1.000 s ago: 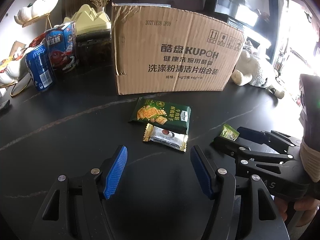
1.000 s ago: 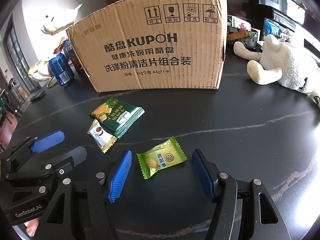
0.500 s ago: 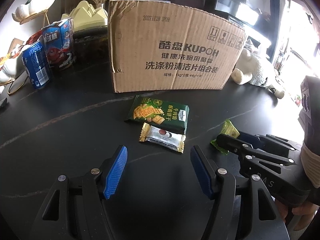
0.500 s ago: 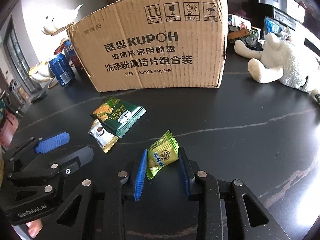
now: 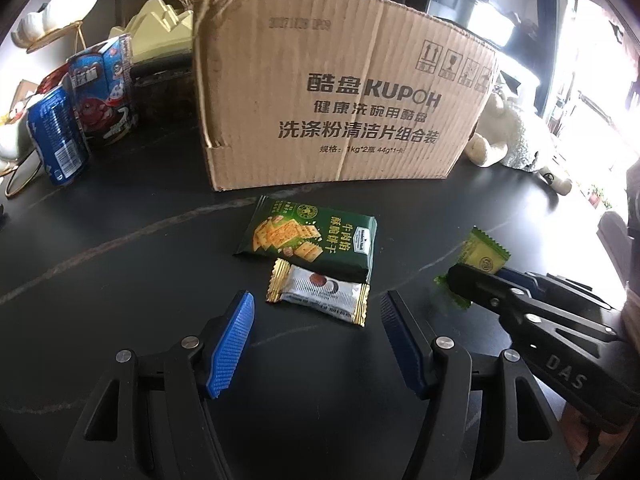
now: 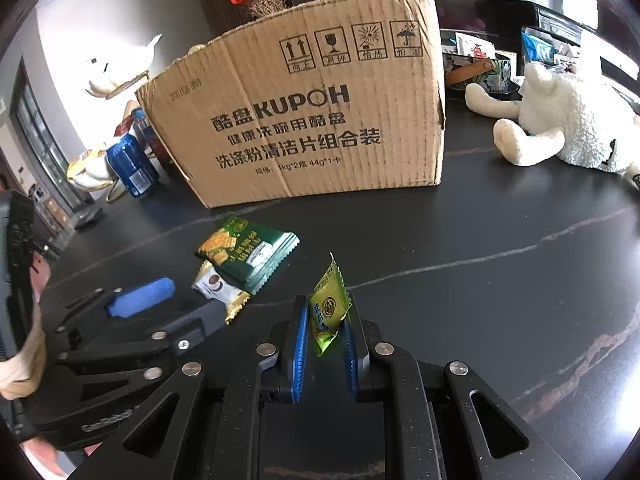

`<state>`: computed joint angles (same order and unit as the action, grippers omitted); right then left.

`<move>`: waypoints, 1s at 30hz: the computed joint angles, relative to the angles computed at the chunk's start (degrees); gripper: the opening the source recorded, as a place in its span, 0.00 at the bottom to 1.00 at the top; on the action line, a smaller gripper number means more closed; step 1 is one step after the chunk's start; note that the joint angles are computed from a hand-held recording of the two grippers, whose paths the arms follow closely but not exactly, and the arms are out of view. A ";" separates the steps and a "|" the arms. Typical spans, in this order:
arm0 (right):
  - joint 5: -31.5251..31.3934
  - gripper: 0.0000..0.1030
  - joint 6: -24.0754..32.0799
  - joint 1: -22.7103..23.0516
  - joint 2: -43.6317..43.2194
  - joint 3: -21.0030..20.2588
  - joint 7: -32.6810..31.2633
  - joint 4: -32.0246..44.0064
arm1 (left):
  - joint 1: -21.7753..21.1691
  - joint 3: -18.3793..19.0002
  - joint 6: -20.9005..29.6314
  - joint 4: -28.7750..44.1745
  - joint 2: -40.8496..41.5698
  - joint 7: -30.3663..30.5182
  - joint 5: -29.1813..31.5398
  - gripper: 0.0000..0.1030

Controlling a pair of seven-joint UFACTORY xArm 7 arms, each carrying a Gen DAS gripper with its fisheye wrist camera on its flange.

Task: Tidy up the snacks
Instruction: 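Grasp the green-yellow candy with the right tool, then grasp the white coffee candy with the left tool while the right holds its candy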

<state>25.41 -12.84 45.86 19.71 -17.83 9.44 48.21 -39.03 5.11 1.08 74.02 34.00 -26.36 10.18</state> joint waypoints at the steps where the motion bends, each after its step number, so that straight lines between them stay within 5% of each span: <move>1: 0.25 0.16 0.03 0.44 -0.03 -0.45 -0.05 0.02 | -0.52 0.47 0.38 0.58 0.39 -0.06 0.17 0.63; 9: -1.20 0.16 -0.69 -4.56 -0.52 4.27 0.96 -0.22 | -1.71 1.35 2.06 3.22 2.58 -1.68 1.26 0.60; 12: -1.22 0.17 -0.84 -4.85 -0.57 4.67 0.89 -0.26 | -4.87 5.08 1.42 2.78 2.77 -3.81 2.52 0.45; 17: -0.78 0.17 -0.81 -4.26 -0.48 4.35 0.51 -0.19 | -2.60 2.81 -1.58 0.93 2.25 -3.50 1.75 0.27; 30: -2.53 0.17 -2.80 -9.08 -1.70 9.96 0.57 -1.15 | -5.76 5.55 -5.82 -3.10 -0.46 -0.21 -2.84 0.18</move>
<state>22.89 -15.64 36.77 18.01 -7.87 10.00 47.05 -44.79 10.66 -4.74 70.92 33.53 -26.57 7.33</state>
